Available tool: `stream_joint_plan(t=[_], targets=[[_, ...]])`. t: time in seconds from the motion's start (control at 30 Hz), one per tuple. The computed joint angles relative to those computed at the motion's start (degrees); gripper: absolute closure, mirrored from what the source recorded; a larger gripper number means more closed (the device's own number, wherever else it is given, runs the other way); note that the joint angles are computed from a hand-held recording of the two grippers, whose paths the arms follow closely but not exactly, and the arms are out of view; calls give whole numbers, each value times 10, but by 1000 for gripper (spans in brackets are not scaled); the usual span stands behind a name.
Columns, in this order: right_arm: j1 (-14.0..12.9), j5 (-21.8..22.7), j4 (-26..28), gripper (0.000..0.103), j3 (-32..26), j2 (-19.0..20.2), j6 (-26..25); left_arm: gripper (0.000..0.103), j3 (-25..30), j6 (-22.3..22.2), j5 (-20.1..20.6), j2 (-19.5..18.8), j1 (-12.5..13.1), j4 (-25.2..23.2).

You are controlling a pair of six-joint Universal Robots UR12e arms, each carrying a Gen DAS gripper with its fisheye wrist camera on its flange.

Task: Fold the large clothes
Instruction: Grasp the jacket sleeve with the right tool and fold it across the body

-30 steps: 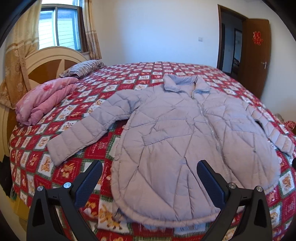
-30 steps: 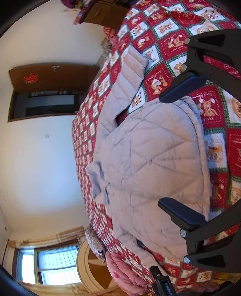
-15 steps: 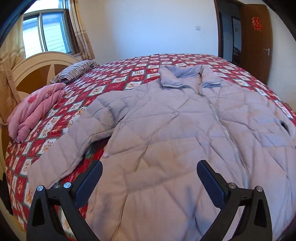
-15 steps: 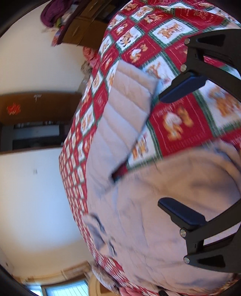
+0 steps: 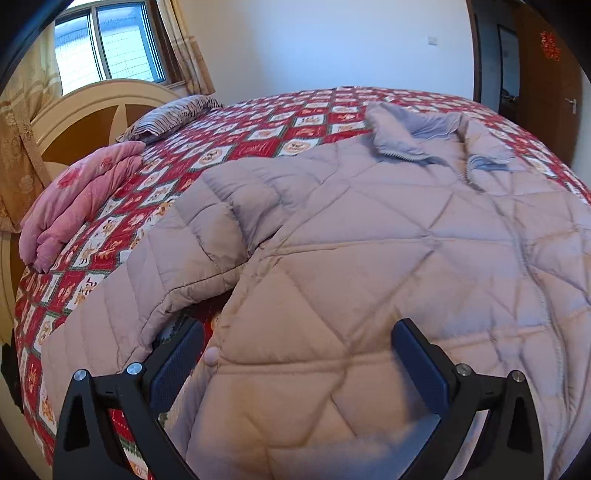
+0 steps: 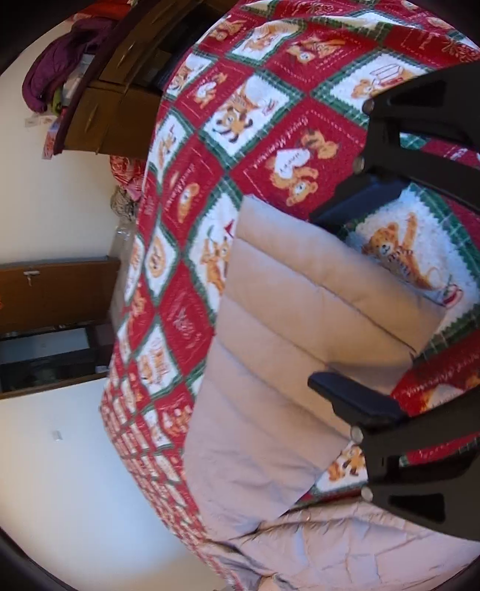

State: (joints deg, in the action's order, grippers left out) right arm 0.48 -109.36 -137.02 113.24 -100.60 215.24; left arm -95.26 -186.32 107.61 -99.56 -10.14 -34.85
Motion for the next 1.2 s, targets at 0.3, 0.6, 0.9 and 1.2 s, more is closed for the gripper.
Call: stream_joint_plan(t=[0.3,0.6,0.9,1.2], targets=[[5,9,-7,88,-13,13,-74,1,9,3,0,-7,8,-18],[33,-6,-101,91,-45,28,-120,1,8,-9,-48,12,26,-7],[99,-14,-175,92,-130,99,-213,1,4,-14,-36,12,34,2],[157,18,-209,92,-192,176,-268,1,-7,-10,-24,17,53,29]])
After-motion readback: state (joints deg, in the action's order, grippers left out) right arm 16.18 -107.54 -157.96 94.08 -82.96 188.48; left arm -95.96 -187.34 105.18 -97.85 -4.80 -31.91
